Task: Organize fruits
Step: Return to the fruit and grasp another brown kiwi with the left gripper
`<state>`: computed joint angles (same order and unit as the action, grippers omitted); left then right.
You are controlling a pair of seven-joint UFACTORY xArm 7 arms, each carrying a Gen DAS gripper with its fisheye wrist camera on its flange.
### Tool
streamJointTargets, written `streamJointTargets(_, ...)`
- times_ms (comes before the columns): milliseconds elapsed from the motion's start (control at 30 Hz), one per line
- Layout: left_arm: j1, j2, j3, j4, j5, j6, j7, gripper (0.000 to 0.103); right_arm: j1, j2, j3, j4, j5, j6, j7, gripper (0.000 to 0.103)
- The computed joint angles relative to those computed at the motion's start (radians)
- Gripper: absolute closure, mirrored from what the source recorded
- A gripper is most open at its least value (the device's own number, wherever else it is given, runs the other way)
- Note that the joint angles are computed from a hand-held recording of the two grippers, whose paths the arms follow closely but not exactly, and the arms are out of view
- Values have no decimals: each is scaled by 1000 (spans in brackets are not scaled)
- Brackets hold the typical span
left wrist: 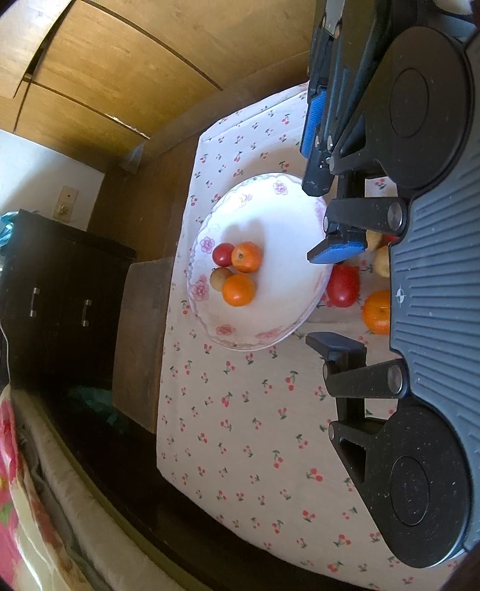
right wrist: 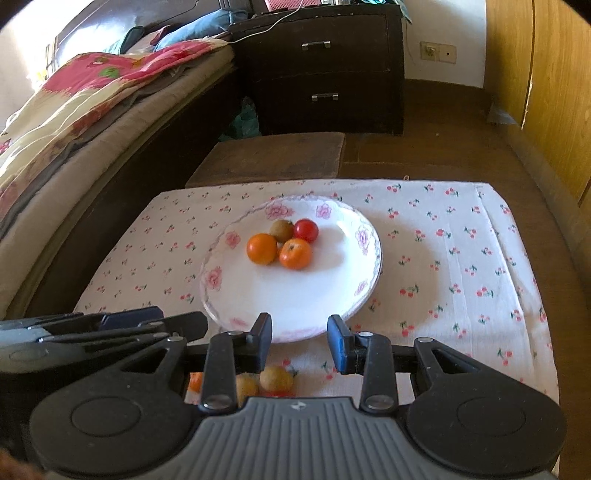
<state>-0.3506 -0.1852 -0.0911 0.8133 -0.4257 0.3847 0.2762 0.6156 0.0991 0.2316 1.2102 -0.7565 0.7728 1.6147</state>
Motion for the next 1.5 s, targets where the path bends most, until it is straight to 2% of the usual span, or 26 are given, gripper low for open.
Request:
streamJointTargets(267, -14, -77, 12, -71, -3, 27, 19, 53, 20, -27, 27, -34, 25, 22, 36, 68)
streamJointTargets(400, -35, -107, 38, -99, -49, 66, 49, 52, 23, -43, 38, -56, 45, 26, 51, 67)
streamJointTargets(600, -39, -129, 33, -132, -59, 101, 56, 52, 16, -64, 46, -82, 83, 32, 62, 67)
streamJointTargets(900, -31, -108, 3, -148, 0, 90, 0, 51, -5, -79, 58, -109, 92, -13, 59, 64)
streamJointTargets(1067, -22, -86, -13, -147, 55, 64, -42, 43, -6, -70, 55, -110, 109, -21, 43, 64)
streamJointTargets(1167, -18, -73, -15, -144, 77, 62, -69, 43, -4, -57, 53, -101, 116, -25, 30, 64)
streamJointTargets(1300, -20, -65, -12, -140, 79, 67, -76, 44, 1, -44, 46, -91, 123, -30, 16, 63)
streamJointTargets(1500, -8, -51, -15, -135, 100, 70, -113, 56, 6, -43, 39, -92, 128, -32, 13, 63)
